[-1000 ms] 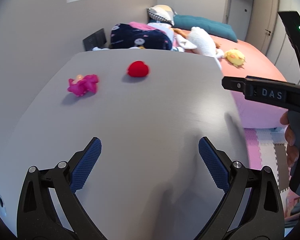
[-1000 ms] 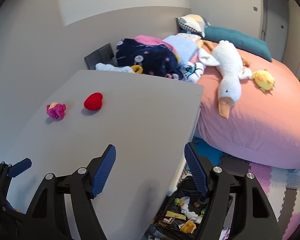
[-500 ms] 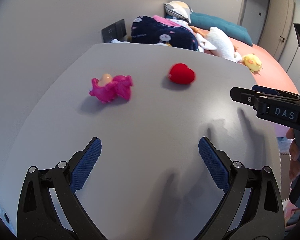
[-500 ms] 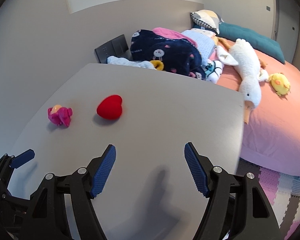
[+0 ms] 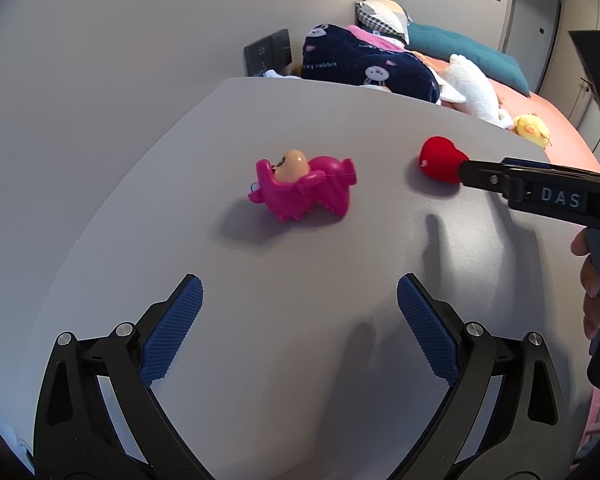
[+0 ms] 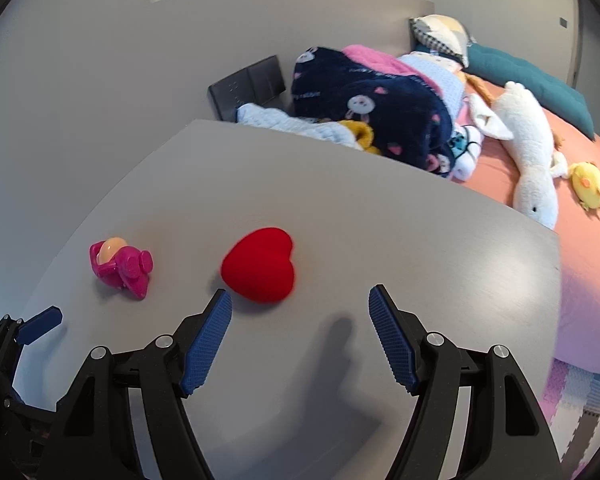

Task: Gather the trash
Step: 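Grasp the red plush heart with the right gripper while the left gripper grasps the pink toy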

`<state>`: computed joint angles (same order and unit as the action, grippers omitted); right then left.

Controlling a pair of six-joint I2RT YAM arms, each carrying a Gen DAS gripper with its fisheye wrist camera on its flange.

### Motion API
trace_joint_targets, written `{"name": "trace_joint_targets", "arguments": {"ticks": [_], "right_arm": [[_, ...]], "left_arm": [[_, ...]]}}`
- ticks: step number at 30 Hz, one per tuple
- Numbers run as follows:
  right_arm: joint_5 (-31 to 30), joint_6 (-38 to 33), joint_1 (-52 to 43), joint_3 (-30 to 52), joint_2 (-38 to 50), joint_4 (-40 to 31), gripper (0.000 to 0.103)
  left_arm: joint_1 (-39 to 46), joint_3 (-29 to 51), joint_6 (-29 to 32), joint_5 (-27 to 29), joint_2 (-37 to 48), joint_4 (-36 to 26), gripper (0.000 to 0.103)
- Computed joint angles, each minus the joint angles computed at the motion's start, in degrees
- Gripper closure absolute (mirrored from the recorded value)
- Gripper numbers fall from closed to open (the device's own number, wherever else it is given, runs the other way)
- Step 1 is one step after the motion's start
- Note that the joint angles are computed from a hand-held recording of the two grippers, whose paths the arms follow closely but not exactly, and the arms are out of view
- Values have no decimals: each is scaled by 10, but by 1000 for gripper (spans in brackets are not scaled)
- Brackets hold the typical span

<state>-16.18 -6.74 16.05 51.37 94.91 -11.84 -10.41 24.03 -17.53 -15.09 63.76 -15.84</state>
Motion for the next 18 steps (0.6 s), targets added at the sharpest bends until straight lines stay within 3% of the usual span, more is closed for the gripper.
{"name": "trace_joint_targets", "arguments": {"ticks": [8, 10, 11, 18], "right_arm": [[27, 2, 36, 47, 52, 0, 31], [44, -5, 44, 53, 60, 4, 41], [57, -11, 50, 55, 63, 5, 55], [78, -11, 42, 67, 76, 25, 57]], "left_arm": [[19, 7, 36, 9, 40, 34, 9], [30, 9, 41, 18, 48, 43, 9], [32, 9, 41, 21, 49, 45, 9], [36, 36, 38, 34, 98, 78, 9]]}}
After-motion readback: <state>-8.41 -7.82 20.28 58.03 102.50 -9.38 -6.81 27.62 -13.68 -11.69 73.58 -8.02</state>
